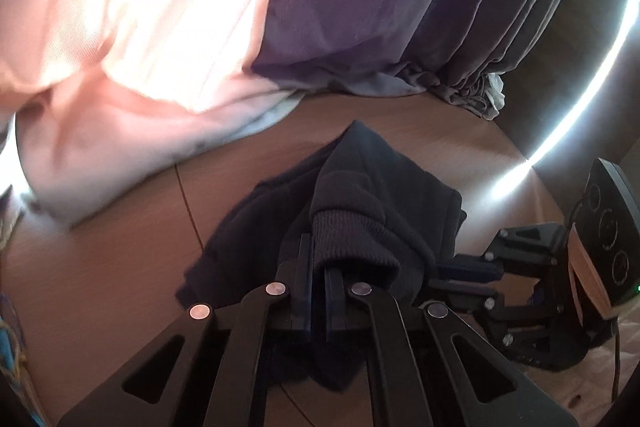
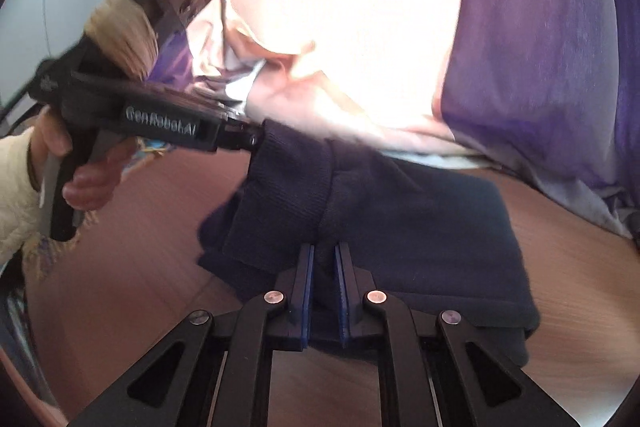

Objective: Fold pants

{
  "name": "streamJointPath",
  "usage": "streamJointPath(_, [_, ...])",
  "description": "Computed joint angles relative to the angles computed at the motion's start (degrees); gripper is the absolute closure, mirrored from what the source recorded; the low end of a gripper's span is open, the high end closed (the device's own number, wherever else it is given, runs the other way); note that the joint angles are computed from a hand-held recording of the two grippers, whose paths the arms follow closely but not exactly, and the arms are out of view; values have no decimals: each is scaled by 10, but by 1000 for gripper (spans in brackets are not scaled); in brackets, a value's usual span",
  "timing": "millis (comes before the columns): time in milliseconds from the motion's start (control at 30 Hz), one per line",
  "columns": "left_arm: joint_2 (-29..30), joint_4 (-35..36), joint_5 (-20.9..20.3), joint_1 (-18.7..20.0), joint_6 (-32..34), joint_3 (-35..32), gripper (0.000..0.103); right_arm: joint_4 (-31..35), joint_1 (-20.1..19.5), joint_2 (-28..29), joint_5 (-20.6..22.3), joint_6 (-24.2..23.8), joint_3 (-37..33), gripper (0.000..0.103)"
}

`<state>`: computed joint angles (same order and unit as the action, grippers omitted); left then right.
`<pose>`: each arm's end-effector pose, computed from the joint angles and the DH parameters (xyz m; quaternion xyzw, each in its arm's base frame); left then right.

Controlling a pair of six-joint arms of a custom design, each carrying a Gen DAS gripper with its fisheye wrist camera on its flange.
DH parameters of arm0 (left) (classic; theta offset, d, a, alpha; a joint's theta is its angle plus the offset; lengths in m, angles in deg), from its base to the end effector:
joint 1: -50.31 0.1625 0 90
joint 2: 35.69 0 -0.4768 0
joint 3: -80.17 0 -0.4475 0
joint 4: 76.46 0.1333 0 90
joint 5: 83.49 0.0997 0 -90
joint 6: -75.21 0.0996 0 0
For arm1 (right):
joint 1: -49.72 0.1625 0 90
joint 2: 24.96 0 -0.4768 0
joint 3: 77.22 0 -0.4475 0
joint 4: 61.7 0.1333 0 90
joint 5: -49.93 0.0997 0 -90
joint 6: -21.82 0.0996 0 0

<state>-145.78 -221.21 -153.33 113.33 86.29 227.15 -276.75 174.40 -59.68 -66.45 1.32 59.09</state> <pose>0.0053 -0.3592 0.2832 0.2915 0.9283 -0.1753 0.1501 0.3173 -0.3021 -0.0465 0.4004 -0.8664 0.2240 0.1973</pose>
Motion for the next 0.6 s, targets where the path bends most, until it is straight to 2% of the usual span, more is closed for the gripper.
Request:
streamJointPath(67, [2, 11, 19, 7, 7, 4, 96, 22, 7, -8, 6, 11, 1, 92])
streamJointPath(167, [18, 17, 23, 35, 11, 3, 93, 46, 6, -4, 9, 20, -2, 92])
streamJointPath(200, [17, 14, 26, 39, 12, 5, 89, 61, 4, 0, 9, 27, -4, 92])
streamJointPath(233, [13, 10, 31, 41, 11, 8, 78, 68, 2, 4, 10, 29, -5, 92])
streamJointPath(300, [-5, 9, 52, 32, -4, 17, 65, 75, -3, 19, 7, 29, -8, 92])
streamJointPath(433, [-73, 30, 104, -6, -62, 45, 61, 75, -9, 29, 10, 24, -9, 91])
streamJointPath(533, [-114, 43, 79, -9, -103, 54, 57, 74, -12, 28, 16, 25, -8, 91])
streamJointPath(600, [-130, 46, 77, -16, -122, 58, 56, 66, -12, 30, 18, 21, -5, 91])
